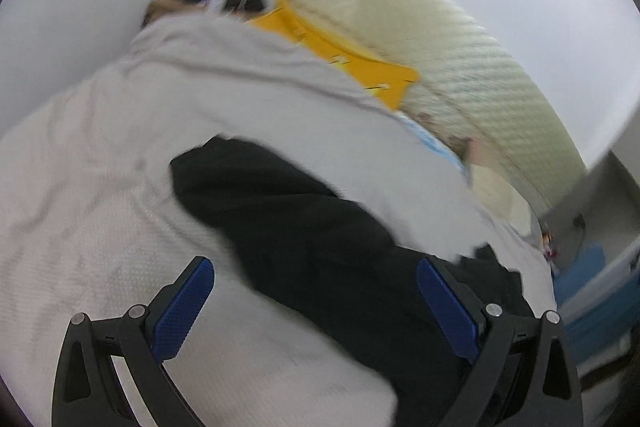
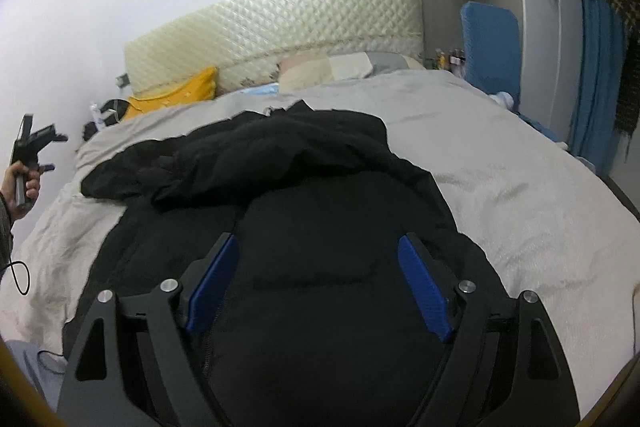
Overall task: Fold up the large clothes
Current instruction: 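Grasp the other jacket sleeve with the left tool, then lift the sleeve with the left tool and fold it over the jacket front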
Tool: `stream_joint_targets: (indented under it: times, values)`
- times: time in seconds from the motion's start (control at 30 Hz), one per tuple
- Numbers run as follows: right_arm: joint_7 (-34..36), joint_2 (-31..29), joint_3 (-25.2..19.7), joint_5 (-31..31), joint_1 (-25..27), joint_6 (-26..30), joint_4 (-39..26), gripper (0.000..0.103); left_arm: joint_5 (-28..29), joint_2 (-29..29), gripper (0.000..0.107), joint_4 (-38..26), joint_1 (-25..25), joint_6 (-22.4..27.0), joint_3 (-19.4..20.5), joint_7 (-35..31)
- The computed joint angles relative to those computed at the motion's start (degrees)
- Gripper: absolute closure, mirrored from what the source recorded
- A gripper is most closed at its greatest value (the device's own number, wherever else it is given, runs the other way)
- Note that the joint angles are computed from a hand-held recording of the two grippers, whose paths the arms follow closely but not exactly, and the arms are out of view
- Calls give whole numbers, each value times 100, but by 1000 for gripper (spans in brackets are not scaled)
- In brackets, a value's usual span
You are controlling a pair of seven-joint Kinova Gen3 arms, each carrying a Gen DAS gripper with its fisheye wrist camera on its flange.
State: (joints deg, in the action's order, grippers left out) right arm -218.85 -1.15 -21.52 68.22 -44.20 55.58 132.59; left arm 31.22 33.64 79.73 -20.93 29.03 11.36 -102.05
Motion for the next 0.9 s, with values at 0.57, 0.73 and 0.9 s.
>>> stream_joint_targets:
  times: [0.57,0.73,0.9]
  values:
    - [1121,1264,773,-338,-28,-408,-1458,21,157,2615,5,-2215,-361,176,552,-169]
    - [1489,1389,935,-586,-39,-532,-1591,21,183,2709,69,-2571,-339,419,548,101]
    - [1460,1122,919,-585,-151,-459,-1449,21,-323,2072,95,-2276,64,300,-45,545]
